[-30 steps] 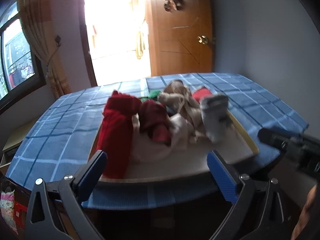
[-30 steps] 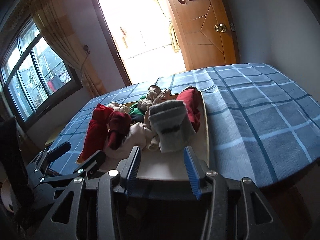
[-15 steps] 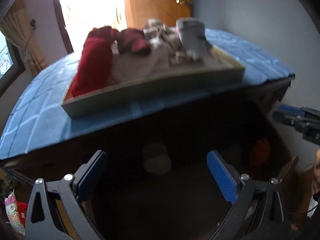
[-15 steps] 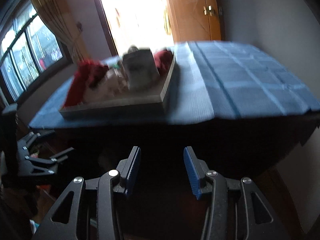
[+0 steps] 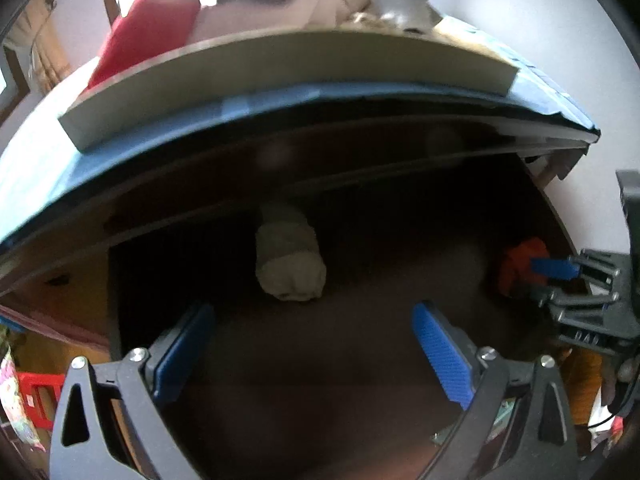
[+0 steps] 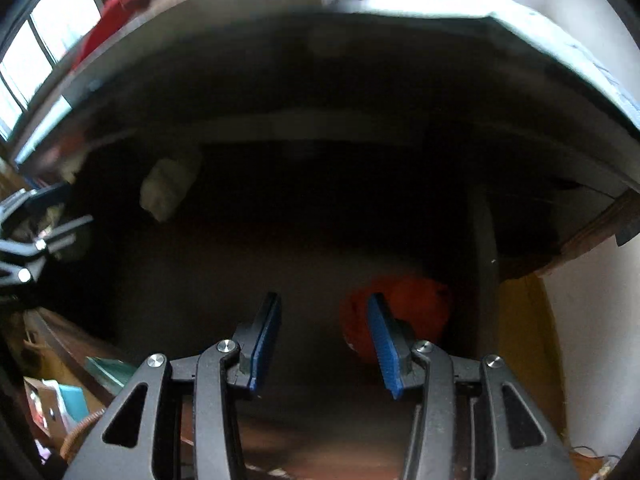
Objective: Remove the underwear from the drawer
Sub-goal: 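Move both open tools down from the tray into the drawer, then grasp beige sock with left tool while right tool grasps red sock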
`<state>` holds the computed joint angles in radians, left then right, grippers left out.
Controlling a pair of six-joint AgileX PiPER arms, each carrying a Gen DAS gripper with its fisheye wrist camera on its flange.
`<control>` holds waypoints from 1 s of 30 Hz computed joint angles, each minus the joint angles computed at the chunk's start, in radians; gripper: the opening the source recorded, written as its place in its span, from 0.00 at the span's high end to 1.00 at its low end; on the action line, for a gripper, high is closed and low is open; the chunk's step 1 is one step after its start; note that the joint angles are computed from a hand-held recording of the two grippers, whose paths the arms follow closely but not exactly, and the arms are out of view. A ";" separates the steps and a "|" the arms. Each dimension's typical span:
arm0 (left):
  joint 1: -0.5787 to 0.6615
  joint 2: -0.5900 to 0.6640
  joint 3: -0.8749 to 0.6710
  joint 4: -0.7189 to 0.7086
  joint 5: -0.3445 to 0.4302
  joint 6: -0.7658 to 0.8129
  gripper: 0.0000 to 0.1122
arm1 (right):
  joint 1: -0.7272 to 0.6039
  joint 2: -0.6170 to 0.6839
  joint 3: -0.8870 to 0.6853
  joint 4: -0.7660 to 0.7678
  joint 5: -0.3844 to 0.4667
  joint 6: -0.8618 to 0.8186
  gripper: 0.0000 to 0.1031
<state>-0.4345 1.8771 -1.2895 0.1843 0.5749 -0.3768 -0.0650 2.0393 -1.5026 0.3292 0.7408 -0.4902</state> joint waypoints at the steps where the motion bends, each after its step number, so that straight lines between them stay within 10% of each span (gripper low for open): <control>1: 0.005 0.019 -0.014 -0.010 0.005 -0.002 0.11 | 0.001 0.016 -0.014 -0.015 0.015 0.010 0.54; 17: 0.048 0.217 -0.215 -0.087 0.106 -0.065 0.14 | 0.074 0.126 -0.155 -0.264 0.121 0.119 0.54; 26: 0.078 0.268 -0.277 -0.174 0.162 -0.022 0.29 | 0.132 0.233 -0.336 -0.415 0.290 0.165 0.56; 30: 0.070 0.272 -0.283 -0.144 0.163 -0.038 0.50 | 0.154 0.269 -0.395 -0.493 0.335 0.183 0.74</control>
<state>-0.3645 2.1488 -1.5722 0.0399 0.7379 -0.4150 0.0894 2.3085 -1.8978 -0.1642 1.0756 -0.3073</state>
